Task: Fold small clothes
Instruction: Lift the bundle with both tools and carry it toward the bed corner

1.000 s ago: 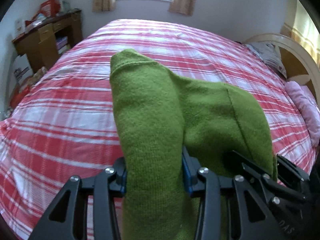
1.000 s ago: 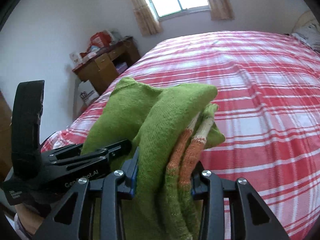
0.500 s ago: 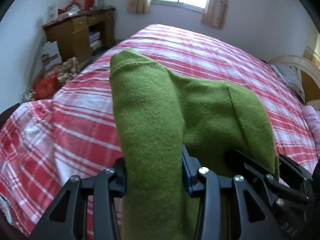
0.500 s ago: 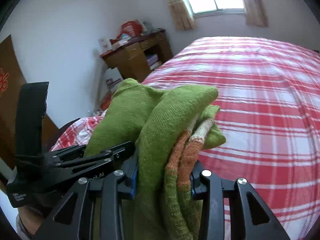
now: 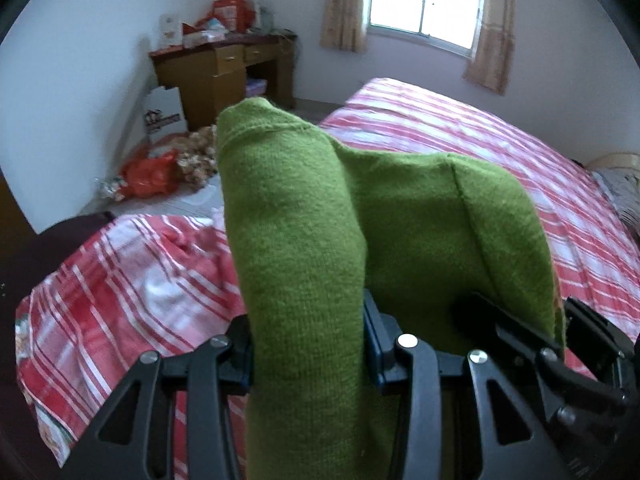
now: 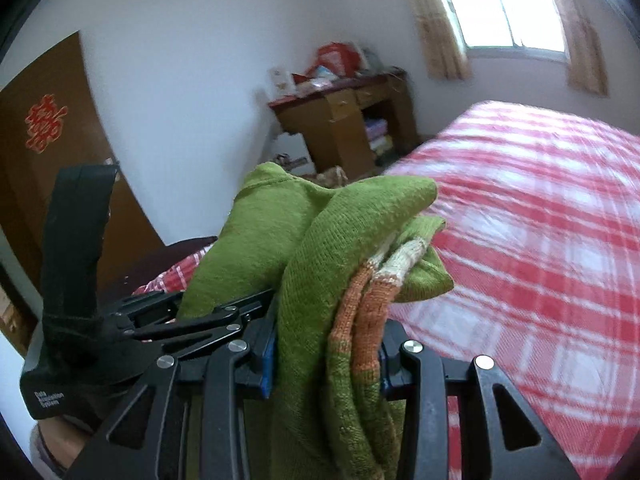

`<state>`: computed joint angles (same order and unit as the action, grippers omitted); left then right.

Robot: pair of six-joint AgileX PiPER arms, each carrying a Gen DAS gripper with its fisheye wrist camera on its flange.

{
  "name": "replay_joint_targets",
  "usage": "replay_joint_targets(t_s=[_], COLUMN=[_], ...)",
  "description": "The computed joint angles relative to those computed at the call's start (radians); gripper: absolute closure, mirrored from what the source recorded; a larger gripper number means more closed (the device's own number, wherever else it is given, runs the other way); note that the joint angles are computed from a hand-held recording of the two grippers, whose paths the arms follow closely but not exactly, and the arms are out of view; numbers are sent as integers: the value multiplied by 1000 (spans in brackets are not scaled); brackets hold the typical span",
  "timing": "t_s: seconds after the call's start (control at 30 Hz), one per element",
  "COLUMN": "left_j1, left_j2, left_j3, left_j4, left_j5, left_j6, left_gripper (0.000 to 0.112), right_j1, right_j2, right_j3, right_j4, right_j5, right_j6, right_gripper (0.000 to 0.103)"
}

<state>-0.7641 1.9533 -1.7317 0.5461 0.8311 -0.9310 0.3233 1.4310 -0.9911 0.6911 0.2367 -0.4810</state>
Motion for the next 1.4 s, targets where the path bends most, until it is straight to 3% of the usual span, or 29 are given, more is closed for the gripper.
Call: replay_joint_targets(t_s=[0.1,0.2,0.33,0.47,0.53,0.63,0.7,0.77,0.83,0.9,0.97,1.03,1.13,1.17,1.23,1.3,1.4], left_j1=[44,78,111,119,126,144,179,228,296,340,358,359,357,360,358,335,301], left_j2=[56,137,266,261,255,216,190,192,200,223,284,378,420,415,403,376,355], left_j3=[-54,-131,-273,-250,-233,-175,-144,-162,-186,-227,-328,-489,-551,-539,-518,-481,-446], left_j4=[11,5,-69,-65,-79,-132,-231,-390,-586,-714,-749,-733,-737,-745,-733,-655,-535], left_j5=[0,0,35,-2,-14,-61,-96,-99,-89,-76,-22,84,118,104,80,51,-2], left_j6=[27,50,118,107,114,153,240,362,488,566,583,562,568,574,550,502,442], left_gripper=[69,69,69,69,68,66,58,53,40,36,36,36,36,36,46,54,55], right_j1=[-15,-26,-58,-96,-104,-169,-231,-269,-320,-362,-397,-392,-381,-363,-319,-274,-255], right_j2=[102,199,338,394,413,429,452,474,512,557,679,809,965,993,1020,995,849], right_j3=[-60,-120,-217,-260,-280,-296,-327,-368,-439,-511,-697,-897,-1150,-1218,-1324,-1334,-1119], right_j4=[243,313,263,334,270,382,431,417,415,430,391,308,326,295,157,61,143], right_j5=[-20,-38,-35,-5,7,135,261,345,429,500,655,759,907,912,907,873,712], right_j6=[-271,-364,-293,-352,-293,-341,-346,-315,-278,-231,-105,47,103,122,197,177,-52], right_gripper=[65,66,67,67,67,63,57,45,31,29,27,27,27,28,64,68,74])
